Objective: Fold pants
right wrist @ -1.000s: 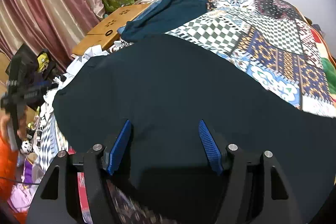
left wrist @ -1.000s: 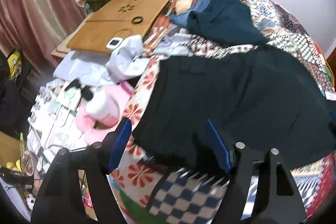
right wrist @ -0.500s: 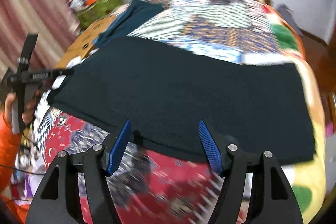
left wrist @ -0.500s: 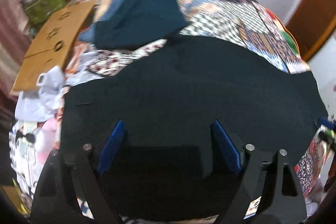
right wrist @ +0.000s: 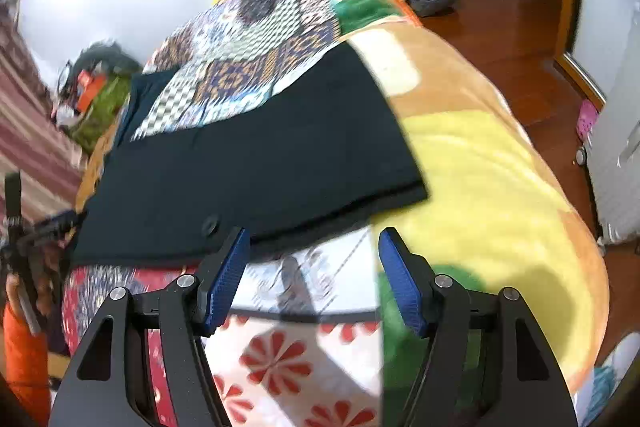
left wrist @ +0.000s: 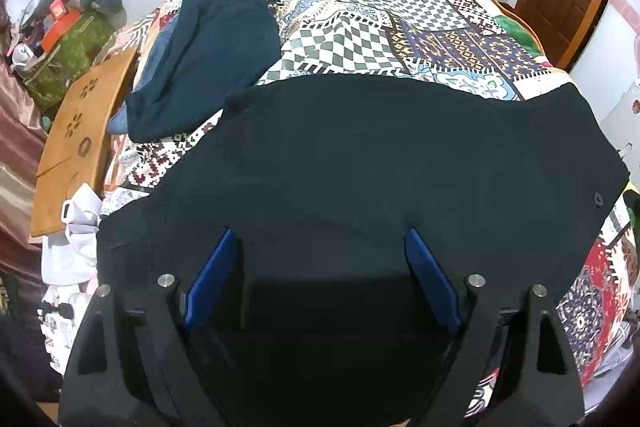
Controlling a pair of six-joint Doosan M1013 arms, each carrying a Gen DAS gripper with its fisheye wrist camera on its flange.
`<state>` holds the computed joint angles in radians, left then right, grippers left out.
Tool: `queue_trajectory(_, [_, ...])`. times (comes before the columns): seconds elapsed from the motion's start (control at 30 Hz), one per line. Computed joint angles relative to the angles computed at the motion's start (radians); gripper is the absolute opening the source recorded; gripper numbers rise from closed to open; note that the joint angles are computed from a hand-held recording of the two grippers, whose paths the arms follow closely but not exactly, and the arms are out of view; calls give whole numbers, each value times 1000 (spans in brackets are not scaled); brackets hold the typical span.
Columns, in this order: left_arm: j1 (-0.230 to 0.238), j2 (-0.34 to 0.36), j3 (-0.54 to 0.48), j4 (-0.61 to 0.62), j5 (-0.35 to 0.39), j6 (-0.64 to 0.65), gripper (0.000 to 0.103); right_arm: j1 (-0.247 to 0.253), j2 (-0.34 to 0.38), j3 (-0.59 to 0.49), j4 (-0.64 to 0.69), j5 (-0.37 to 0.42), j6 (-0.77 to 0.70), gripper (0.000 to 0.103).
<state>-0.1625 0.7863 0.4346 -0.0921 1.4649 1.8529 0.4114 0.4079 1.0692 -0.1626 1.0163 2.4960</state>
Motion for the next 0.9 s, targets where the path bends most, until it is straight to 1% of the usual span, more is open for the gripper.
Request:
queue_trajectory(0.07, [1,11,-21,-17,22,-7,87,-8,-2,8,3,-17,25,61])
queue_trajectory(0.13, [0,9,-17,-23,20,-11,87,-14,-5,18,3,-39,43,61])
queue_trajectory(0.2, [-3,8,-13,-26,15,-17,87,-15,-4,17,-21,-48,67,56])
queue_trajectory(0.27, [-6,9,-13,-29,13,-23,87,-10,-8,25,-67,-61,114,48])
queue_trajectory(0.33, [-9,13,-20,-35,18,-27,87,-8,-8,26,-112,-61,159,28])
queue_trajectory(0.37, [-11,16,-24,-37,21,-28,87,-7,-5,21,-119,-57,162,23])
queue_trajectory(0.4, [-13,17,-25,-38,21,-29,87,-8,-3,18,-131,-52,161,16])
queue_trajectory(0.5, [-21,11,-13,-28,4,-24,87,-12,-1,11,-136,-46,118,11])
queue_trajectory(0.6, [-26,7,-5,-23,-8,-19,87,-15,-8,16,-141,-40,79,10])
queue_trajectory(0.7, [-25,9,-8,-38,-4,-18,87,-18,-10,18,-155,-36,70,9])
queue_trajectory(0.77, [-28,10,-10,-42,-5,-13,87,-20,-13,18,-172,-38,92,9])
queue_trajectory(0.9, [-34,-7,17,-37,-37,6,86,-24,-13,0,-167,-50,98,9])
